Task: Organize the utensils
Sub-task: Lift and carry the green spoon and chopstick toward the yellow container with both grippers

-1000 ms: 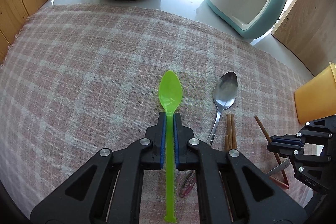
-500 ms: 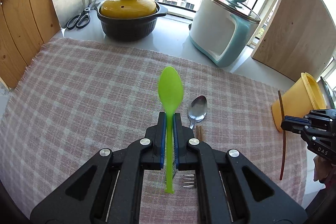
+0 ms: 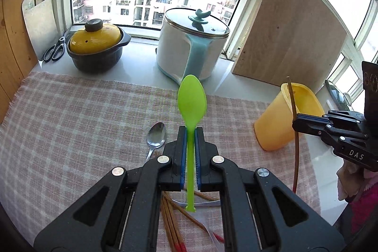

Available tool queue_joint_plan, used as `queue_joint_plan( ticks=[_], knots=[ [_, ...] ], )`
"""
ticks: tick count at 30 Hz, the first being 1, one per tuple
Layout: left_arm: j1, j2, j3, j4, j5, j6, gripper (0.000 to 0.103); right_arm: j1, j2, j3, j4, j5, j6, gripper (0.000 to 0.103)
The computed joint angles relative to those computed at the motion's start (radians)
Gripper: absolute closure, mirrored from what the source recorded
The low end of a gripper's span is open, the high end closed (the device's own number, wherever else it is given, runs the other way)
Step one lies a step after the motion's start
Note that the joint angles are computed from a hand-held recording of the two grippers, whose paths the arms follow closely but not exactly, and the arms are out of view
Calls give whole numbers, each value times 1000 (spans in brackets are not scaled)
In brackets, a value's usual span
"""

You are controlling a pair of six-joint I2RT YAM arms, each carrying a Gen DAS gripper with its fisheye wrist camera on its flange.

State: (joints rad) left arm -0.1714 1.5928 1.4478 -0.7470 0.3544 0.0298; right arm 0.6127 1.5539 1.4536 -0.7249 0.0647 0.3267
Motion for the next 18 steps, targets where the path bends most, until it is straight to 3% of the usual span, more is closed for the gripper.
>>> queue_joint_plan(
  ticks=[18],
  knots=[
    [-209,95,225,-4,38,-100,99,-161,-164,37,-63,47,-31,100]
  ],
)
